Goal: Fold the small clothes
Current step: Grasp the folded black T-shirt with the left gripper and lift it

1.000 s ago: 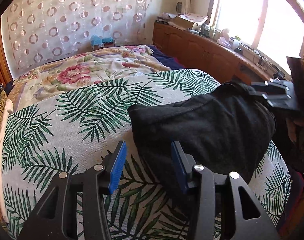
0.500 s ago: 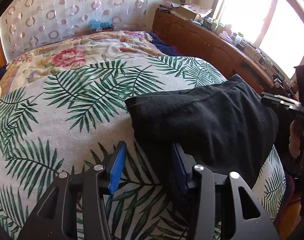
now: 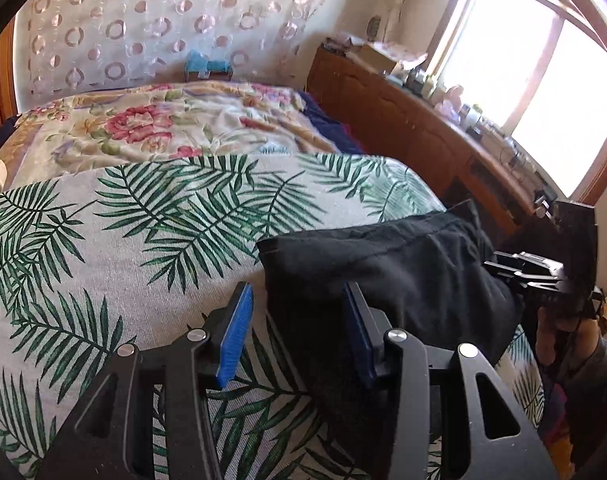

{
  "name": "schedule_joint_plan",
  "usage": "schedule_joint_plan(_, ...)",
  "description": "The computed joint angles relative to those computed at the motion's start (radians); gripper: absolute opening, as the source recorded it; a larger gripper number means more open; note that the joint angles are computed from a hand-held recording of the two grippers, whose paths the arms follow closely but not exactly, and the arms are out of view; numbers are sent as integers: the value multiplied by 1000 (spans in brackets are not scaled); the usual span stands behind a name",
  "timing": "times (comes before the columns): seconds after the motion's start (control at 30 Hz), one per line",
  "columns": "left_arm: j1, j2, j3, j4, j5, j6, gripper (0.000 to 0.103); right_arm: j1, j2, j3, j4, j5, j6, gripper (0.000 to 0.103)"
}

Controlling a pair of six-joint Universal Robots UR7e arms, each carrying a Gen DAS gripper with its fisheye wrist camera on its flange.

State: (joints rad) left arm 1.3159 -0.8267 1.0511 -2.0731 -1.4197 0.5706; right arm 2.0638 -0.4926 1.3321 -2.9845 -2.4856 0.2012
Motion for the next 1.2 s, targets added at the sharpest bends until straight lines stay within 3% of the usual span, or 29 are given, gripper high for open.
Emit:
schedule_joint_plan(0.1,-4,14,-7,20,27,0,47,-9,49,-62,-3,4,-30,58)
schedule_joint_plan(0.13,-6,16,-7,29,31,3,47,-10,63,-81,-9,8,-48,53)
schedule_joint_plan(0.23,-10,19,-2,48,36,15,47,0,98,-113,-32,-42,-109,52)
schedule_joint_plan(0.37,-11,19,3,64,36,29,46,-16,74,-83,-29,13,-78,53)
schedule_joint_plan(0.6,-5,40,-54,150,-9,24,21,-22,56,-68,-21,47,-67,53)
schedule_joint_plan(0.77,-13,-18,24,76,-69,68,18,-36,39,-45,-44,103,-60,52)
schedule_joint_plan(0.8,-17,-29,33,71,-83,72,18,-38,39,-44,-46,114,-63,51)
schedule_joint_plan(0.93,-31,-79,89,20,-139,96,18,-49,21,-30,-31,186,-66,27)
schedule_joint_plan(1.03,-40,-105,108,13,-164,112,18,-32,41,-62,-6,129,-102,20)
schedule_joint_plan(1.2,-41,-138,122,12,-200,125,17,9,86,-115,-76,30,-201,17)
